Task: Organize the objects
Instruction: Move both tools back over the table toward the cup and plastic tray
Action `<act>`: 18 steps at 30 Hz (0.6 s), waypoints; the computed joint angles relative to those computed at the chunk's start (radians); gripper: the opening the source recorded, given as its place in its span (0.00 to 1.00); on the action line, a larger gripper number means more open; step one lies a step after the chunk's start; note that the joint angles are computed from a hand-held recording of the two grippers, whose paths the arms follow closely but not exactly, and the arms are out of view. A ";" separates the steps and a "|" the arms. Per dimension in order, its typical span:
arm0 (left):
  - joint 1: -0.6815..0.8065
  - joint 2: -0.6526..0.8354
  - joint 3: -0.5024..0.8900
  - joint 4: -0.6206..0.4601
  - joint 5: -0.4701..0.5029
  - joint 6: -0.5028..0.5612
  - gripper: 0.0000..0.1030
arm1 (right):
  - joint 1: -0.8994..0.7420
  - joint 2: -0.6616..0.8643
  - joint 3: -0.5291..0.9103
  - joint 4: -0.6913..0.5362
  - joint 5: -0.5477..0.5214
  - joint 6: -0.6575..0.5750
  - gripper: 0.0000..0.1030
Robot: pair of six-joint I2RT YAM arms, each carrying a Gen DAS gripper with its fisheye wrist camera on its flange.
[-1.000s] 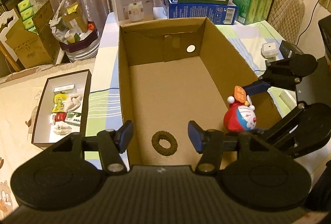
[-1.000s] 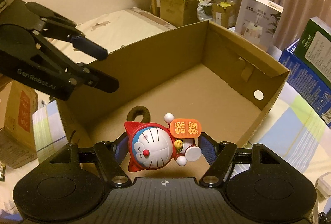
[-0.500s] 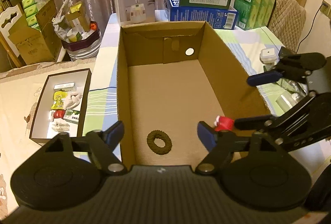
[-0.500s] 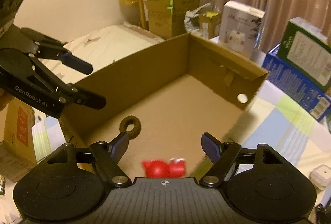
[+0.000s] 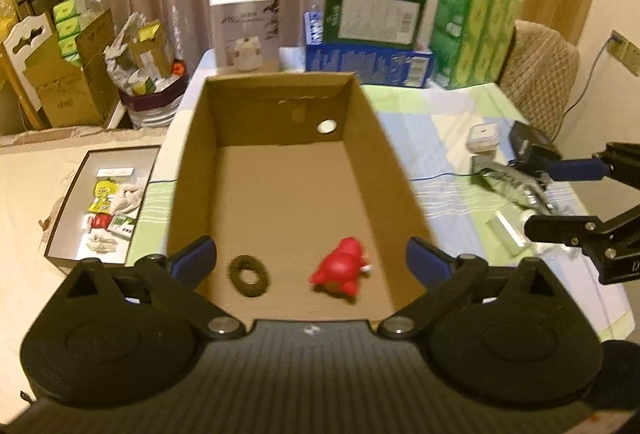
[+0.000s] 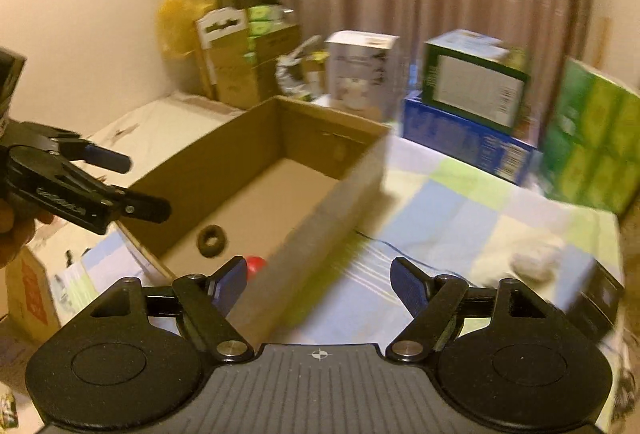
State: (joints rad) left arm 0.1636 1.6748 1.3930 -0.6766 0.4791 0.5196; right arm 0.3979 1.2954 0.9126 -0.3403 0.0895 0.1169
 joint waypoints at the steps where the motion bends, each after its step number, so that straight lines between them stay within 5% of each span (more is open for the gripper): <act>1: -0.013 -0.028 -0.023 0.003 -0.002 -0.013 0.99 | -0.003 -0.041 -0.019 -0.017 0.018 0.010 0.74; 12: -0.170 -0.281 -0.216 0.044 -0.006 -0.186 0.99 | -0.159 -0.548 -0.210 -0.286 0.087 0.137 0.75; 18: -0.267 -0.357 -0.299 0.074 -0.025 -0.294 0.99 | -0.441 -0.794 -0.279 -0.477 -0.035 0.057 0.75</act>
